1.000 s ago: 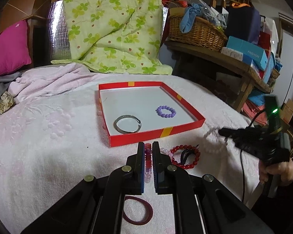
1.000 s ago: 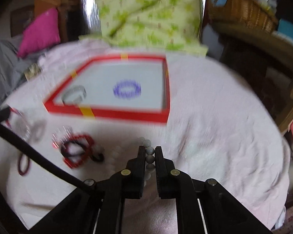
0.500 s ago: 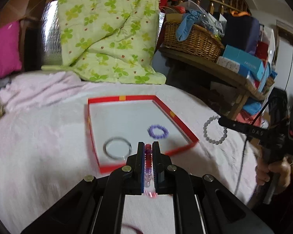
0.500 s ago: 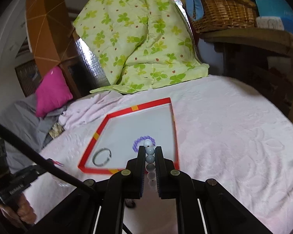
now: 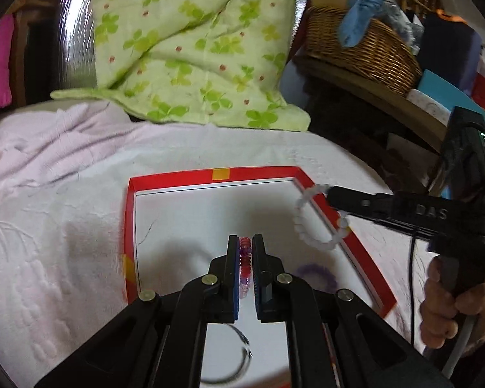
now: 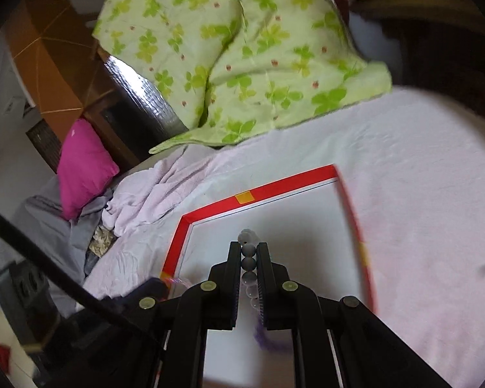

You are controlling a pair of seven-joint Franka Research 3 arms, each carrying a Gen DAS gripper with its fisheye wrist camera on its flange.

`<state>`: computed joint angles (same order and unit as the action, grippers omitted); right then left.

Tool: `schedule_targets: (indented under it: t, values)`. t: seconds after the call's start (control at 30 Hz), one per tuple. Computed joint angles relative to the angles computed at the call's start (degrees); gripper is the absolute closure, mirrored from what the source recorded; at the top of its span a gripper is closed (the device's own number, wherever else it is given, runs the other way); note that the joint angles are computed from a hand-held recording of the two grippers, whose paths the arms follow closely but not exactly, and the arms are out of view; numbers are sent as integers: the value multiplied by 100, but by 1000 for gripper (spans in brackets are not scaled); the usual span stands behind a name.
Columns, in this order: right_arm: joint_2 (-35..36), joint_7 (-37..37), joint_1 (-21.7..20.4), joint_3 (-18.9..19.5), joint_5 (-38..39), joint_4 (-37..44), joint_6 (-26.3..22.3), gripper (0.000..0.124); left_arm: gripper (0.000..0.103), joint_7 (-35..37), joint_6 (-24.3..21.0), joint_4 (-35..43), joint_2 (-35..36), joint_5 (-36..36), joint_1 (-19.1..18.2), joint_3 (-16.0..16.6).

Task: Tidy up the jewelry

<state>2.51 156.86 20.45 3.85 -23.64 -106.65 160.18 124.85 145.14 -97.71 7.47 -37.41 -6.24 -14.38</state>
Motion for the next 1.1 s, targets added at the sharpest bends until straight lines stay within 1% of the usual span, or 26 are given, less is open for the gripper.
schedule_targets:
  t: [0.03,0.1,0.17,0.23,0.27,0.3,0.33,0.37,0.4,0.47,0.5,0.53,0.6,0.63,0.67,0.7,0.73,0.77,0.8,0.93,1.03,1.1]
  values:
    - [198,-254,-33,19,329,158,56,114,96,-69,-50,105,110,78,-5,15]
    - [477,-589,-15,-5,746,428,-49,114,96,-253,-83,191,221,310,-10,29]
    - [694,-628,39,-97,1017,600,-134,113,95,-577,-41,178,270,649,-26,58]
    - [793,-508,150,-244,990,731,-441,110,89,-811,-85,135,250,961,-27,69]
    - [796,-403,212,-316,885,776,-670,109,78,-902,-73,113,229,1105,-31,74]
    - [750,-353,237,-347,844,758,-837,105,64,-983,28,-2,136,1239,-41,78]
    - [690,-304,239,-357,819,694,-853,95,57,-1001,180,-147,19,1294,-42,73]
    - [565,-153,265,-386,659,558,-818,91,47,-994,330,-284,-94,1317,-46,68]
    - [462,-43,275,-389,493,479,-851,91,43,-992,491,-432,-231,1358,-60,75]
    - [207,69,277,-312,172,332,-1043,91,38,-1098,763,-757,-550,1572,-113,129]
    - [77,102,280,-242,-23,297,-1249,91,36,-1131,933,-964,-745,1668,-144,167]
    - [-59,158,305,-149,-346,306,-1598,91,35,-1112,1106,-1153,-919,1728,-181,212]
    - [-235,200,362,98,-1046,450,-2469,91,27,-1133,1480,-1546,-1255,1923,-268,317]
    - [-287,177,421,248,-1411,576,-3011,88,25,-1243,1764,-1846,-1489,2115,-292,361]
    - [-334,115,493,394,-1724,675,-3490,82,23,-1319,1911,-2022,-1637,2223,-321,419]
    - [-393,54,576,533,-2003,726,-3893,76,23,-1319,1959,-2121,-1734,2224,-391,501]
    - [-464,46,637,636,-2210,719,-4151,69,23,-1214,1993,-2280,-1893,2098,-512,634]
    - [-572,137,731,781,-2493,658,-4488,67,23,-1136,2018,-2486,-2106,1976,-634,775]
    - [-658,222,813,915,-2672,612,-4795,67,23,-1202,2053,-2646,-2264,2004,-688,846]
    - [-879,385,1047,1284,-2824,526,-5484,67,21,-1451,2243,-3444,-3020,2183,-923,1116]
    - [-986,470,1231,1526,-2956,489,-5930,67,20,-1614,2513,-4086,-3617,2559,-917,1124]
    - [-1093,645,1344,1658,-2960,399,-6199,67,18,-1694,2665,-4366,-3876,2784,-918,1127]
